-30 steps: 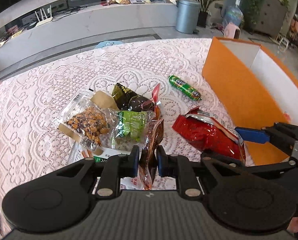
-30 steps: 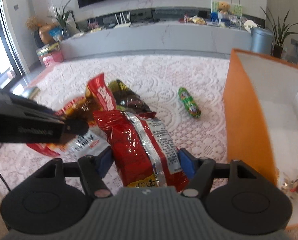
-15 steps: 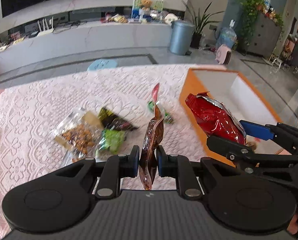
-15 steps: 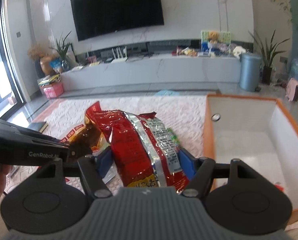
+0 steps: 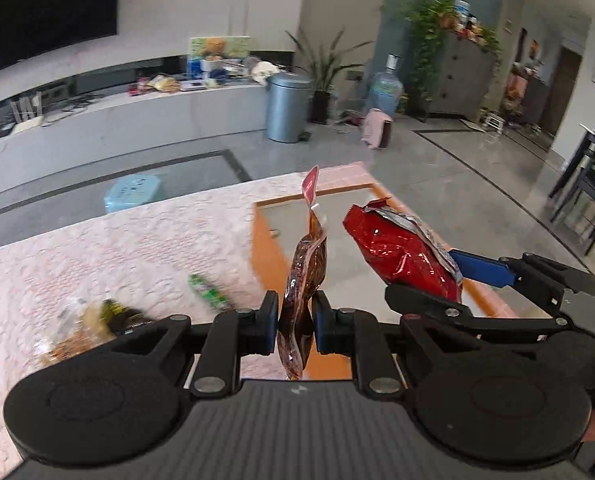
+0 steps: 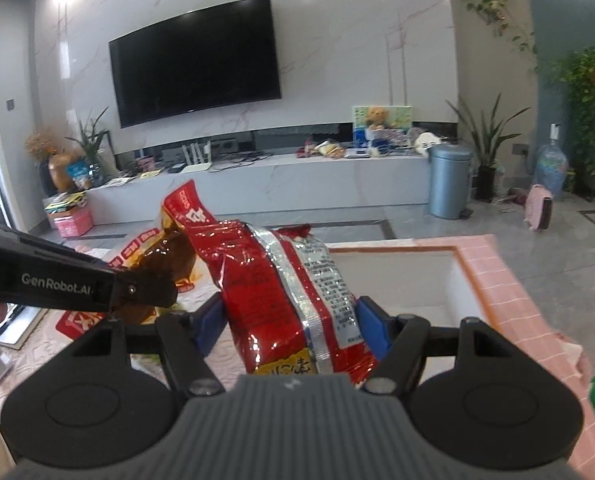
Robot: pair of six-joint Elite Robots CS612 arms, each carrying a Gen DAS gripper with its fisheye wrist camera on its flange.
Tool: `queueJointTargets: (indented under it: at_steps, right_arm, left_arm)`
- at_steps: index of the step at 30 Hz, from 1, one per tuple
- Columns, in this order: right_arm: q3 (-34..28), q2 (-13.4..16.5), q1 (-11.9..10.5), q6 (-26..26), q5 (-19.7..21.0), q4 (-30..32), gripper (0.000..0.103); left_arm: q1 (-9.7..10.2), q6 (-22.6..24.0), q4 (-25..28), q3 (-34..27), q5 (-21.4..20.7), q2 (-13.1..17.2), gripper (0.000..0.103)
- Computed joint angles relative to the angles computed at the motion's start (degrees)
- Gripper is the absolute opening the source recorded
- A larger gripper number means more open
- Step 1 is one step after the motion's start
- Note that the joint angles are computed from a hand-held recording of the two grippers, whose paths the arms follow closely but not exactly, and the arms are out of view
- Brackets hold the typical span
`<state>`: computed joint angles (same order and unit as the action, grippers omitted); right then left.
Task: Organize snacks
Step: 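Lift the jerky strip and red chip bag over the orange box with both tools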
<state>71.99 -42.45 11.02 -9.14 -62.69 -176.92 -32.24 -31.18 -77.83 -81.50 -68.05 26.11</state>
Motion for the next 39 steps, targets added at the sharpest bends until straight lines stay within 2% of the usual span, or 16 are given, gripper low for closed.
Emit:
queueJointTargets:
  at_steps: [5,7,10,14,22,28,31,39]
  right_arm:
    - [-1.9,0.38,-1.39,0.03,-1.23,2.63,0.068]
    - [-3.11,0.77,-1.62,-0.77,-2.97,4.56,0.068]
    - [-5.49,1.78,-2.08,-2.13,-4.95,8.57,0.068]
    - [-9.68,3.89,-2.56,-2.92,-5.66,14.97,0.068]
    - [-20.02,9.5,-2.11,-7.69,-8.33,28.58,0.068]
    - [-24.8,12.21,-1.69,-13.16,-9.43,34.61,0.068]
    - [-26.36,13.16,-1.42,-15.49,-9.96,37.37,0.068]
    - [-35.22,17.61,-0.63,-18.46,-12.34,46.45,0.068]
  left_arm:
    - [0.4,2.2,-3.09,6.41,-3.22,-2.62,0.019]
    - [0.56,2.48,-3.88,8.96,-4.62,-3.69,0.019]
    - [0.83,3.4,-3.77,12.57,-5.81,-5.12,0.019]
    - [1.39,4.31,-3.02,17.88,-6.96,-7.2,0.018]
    - [2.09,7.94,-0.34,28.48,-6.83,-11.2,0.018]
    - [2.28,11.66,0.35,34.82,-6.53,-13.63,0.018]
    - [2.35,12.52,0.76,37.31,-6.4,-14.53,0.018]
    - [2.72,14.29,1.59,41.37,-7.47,-15.8,0.018]
